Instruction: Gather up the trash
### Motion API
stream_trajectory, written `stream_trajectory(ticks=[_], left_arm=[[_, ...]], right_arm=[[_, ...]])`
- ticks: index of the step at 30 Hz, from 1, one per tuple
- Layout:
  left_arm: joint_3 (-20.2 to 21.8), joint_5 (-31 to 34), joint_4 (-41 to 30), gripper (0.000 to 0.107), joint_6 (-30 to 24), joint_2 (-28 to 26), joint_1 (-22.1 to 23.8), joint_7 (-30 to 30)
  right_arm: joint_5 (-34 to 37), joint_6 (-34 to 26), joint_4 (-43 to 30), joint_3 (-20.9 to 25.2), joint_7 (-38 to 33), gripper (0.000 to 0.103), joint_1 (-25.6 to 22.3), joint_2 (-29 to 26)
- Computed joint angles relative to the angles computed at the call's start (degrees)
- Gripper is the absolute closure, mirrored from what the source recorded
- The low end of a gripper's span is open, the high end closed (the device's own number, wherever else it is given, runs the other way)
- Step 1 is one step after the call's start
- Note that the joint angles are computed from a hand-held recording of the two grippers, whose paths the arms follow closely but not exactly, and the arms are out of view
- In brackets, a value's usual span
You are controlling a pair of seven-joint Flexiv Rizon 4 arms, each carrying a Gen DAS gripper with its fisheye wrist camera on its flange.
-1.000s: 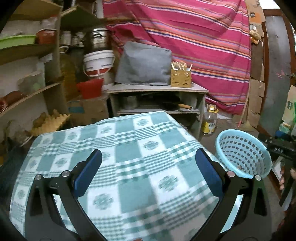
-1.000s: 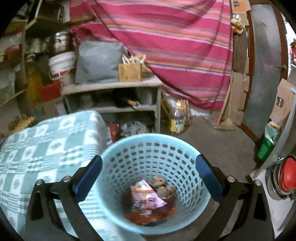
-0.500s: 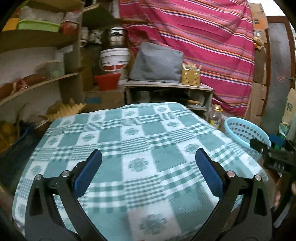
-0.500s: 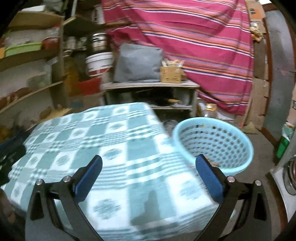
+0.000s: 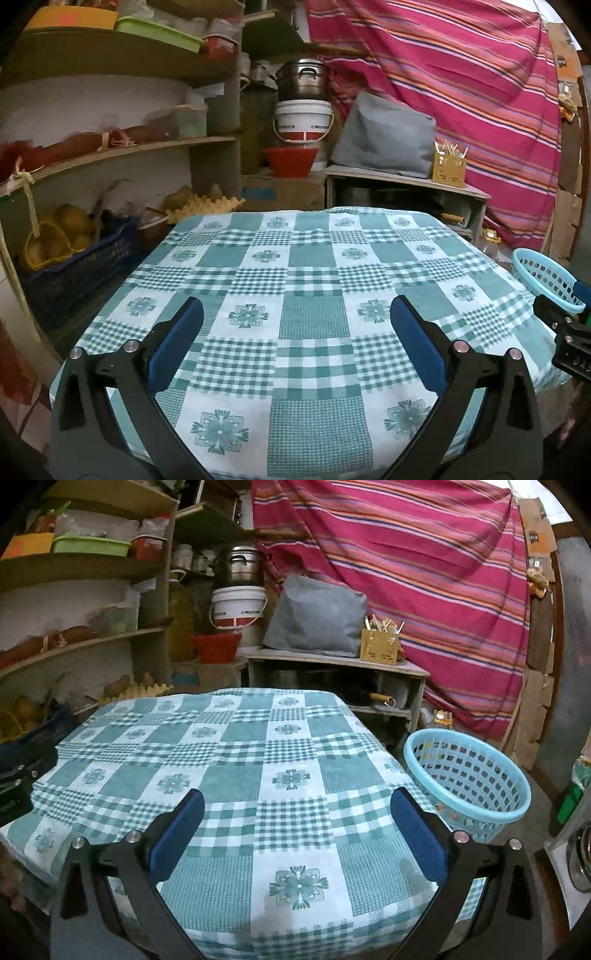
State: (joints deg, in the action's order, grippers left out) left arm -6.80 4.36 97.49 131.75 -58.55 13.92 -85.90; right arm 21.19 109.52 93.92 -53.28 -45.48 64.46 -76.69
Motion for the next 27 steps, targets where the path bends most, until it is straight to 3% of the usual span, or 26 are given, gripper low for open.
stream_trajectory(ticks=[10, 27], left_arm=[[-1.6, 2.3, -1.8, 0.009, -2.7, -1.2, 0.5, 0.7], [-1.1, 1.1, -2.8, 0.009, -1.9, -1.8, -2.1, 2.9]], right_arm=[[-0.5, -1.2, 0.1, -1.9, 1.2, 0.005, 0.7, -1.4], [-0.1, -0.2, 1.8, -2.6, 1.9, 0.005, 0.7, -1.7]])
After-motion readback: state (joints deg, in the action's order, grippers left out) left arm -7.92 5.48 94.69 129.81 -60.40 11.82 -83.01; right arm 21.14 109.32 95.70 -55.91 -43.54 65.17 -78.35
